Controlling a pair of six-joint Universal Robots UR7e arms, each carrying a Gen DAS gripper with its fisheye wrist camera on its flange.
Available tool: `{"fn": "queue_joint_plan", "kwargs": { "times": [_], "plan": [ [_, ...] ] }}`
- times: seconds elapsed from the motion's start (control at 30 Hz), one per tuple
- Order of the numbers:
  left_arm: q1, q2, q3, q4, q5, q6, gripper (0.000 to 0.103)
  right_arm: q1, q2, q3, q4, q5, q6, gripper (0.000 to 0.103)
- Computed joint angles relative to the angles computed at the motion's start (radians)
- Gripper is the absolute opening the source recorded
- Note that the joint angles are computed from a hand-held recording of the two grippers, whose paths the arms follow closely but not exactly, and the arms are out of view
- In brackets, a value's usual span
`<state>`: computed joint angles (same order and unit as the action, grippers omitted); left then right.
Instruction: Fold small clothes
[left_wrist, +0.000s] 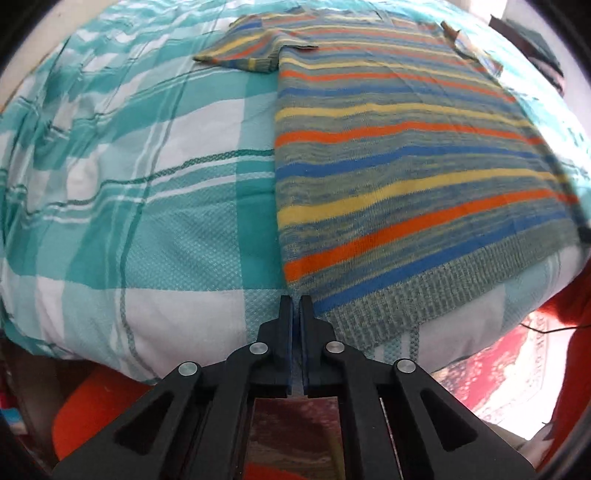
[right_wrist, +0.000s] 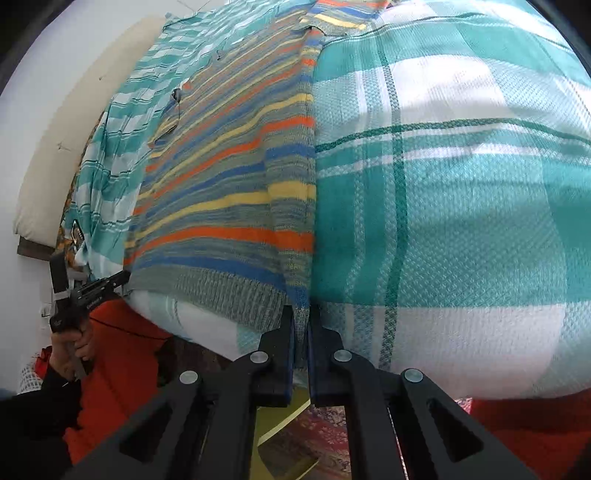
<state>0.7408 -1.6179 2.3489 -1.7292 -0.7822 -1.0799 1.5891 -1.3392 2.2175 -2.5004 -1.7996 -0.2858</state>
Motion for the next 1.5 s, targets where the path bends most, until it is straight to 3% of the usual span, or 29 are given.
{"fn": "queue_joint_plan", "kwargs": {
  "times": [0.07, 0.13, 0.2, 0.27, 0.3, 0.43, 0.5, 0.6, 0.67, 0.7, 0.73, 0.83, 0.9, 0.97, 1.2, 1.37, 1.43, 1.47, 1.5],
  "plan": [
    [-0.041, -0.034, -0.003, 0.092, -0.003, -0.085, 0.021, 0.010, -0.024, -0.014, 0.034, -0.006, -0.001, 0.021],
    [-0.082, -0.073, -0.014, 0.195, 0.014, -0.191, 0.063, 0.046, -0.057, -0.036, 0.031, -0.081, -0.034, 0.055],
    [-0.159, -0.149, -0.025, 0.358, 0.057, -0.375, 0.074, 0.108, -0.057, -0.054, -0.072, -0.228, -0.134, 0.057],
    [-0.187, -0.190, -0.050, 0.452, 0.078, -0.488, 0.076, 0.166, 0.020, -0.128, -0.172, -0.360, -0.272, 0.057],
    [-0.190, -0.197, -0.066, 0.482, 0.087, -0.532, 0.076, 0.176, 0.052, -0.162, -0.183, -0.376, -0.306, 0.057],
    [-0.193, -0.206, -0.088, 0.442, 0.123, -0.603, 0.076, 0.210, 0.316, -0.402, -0.255, -0.314, -0.482, 0.057],
    [-0.199, -0.202, -0.100, 0.436, 0.126, -0.623, 0.076, 0.203, 0.439, -0.515, -0.259, -0.302, -0.499, 0.056],
    [-0.209, -0.187, -0.091, 0.403, 0.121, -0.654, 0.076, 0.185, 0.633, -0.700, -0.234, -0.340, -0.467, 0.055],
    [-0.191, -0.184, -0.075, 0.356, 0.106, -0.635, 0.076, 0.163, 0.719, -0.773, -0.283, -0.346, -0.460, 0.050],
    [-0.185, -0.178, -0.071, 0.350, 0.093, -0.634, 0.076, 0.150, 0.725, -0.787, -0.285, -0.320, -0.445, 0.033],
    [-0.176, -0.168, -0.069, 0.356, 0.074, -0.637, 0.076, 0.138, 0.724, -0.797, -0.301, -0.294, -0.417, 0.002],
    [-0.163, -0.163, -0.058, 0.351, 0.046, -0.641, 0.076, 0.077, 0.628, -0.781, -0.279, -0.097, -0.251, 0.002],
    [-0.153, -0.163, -0.048, 0.320, 0.036, -0.626, 0.076, 0.041, 0.557, -0.753, -0.324, -0.046, -0.200, 0.002],
    [-0.134, -0.149, -0.042, 0.265, 0.026, -0.590, 0.076, -0.010, 0.498, -0.760, -0.297, 0.009, -0.108, 0.002],
    [-0.117, -0.040, -0.062, 0.109, 0.018, -0.459, 0.075, -0.113, 0.465, -0.849, -0.221, -0.049, -0.019, 0.002],
    [-0.134, 0.013, -0.083, 0.099, 0.008, -0.423, 0.075, -0.118, 0.471, -0.853, -0.214, -0.103, -0.049, 0.002],
    [-0.134, 0.027, -0.084, 0.091, 0.000, -0.415, 0.075, -0.127, 0.484, -0.879, -0.149, -0.114, -0.027, 0.003],
    [-0.134, 0.029, -0.084, 0.088, -0.002, -0.414, 0.075, -0.134, 0.480, -0.879, -0.133, -0.095, -0.007, 0.007],
    [-0.135, 0.030, -0.081, 0.083, -0.006, -0.413, 0.075, -0.143, 0.468, -0.869, -0.140, -0.069, 0.015, 0.021]
  ]
}}
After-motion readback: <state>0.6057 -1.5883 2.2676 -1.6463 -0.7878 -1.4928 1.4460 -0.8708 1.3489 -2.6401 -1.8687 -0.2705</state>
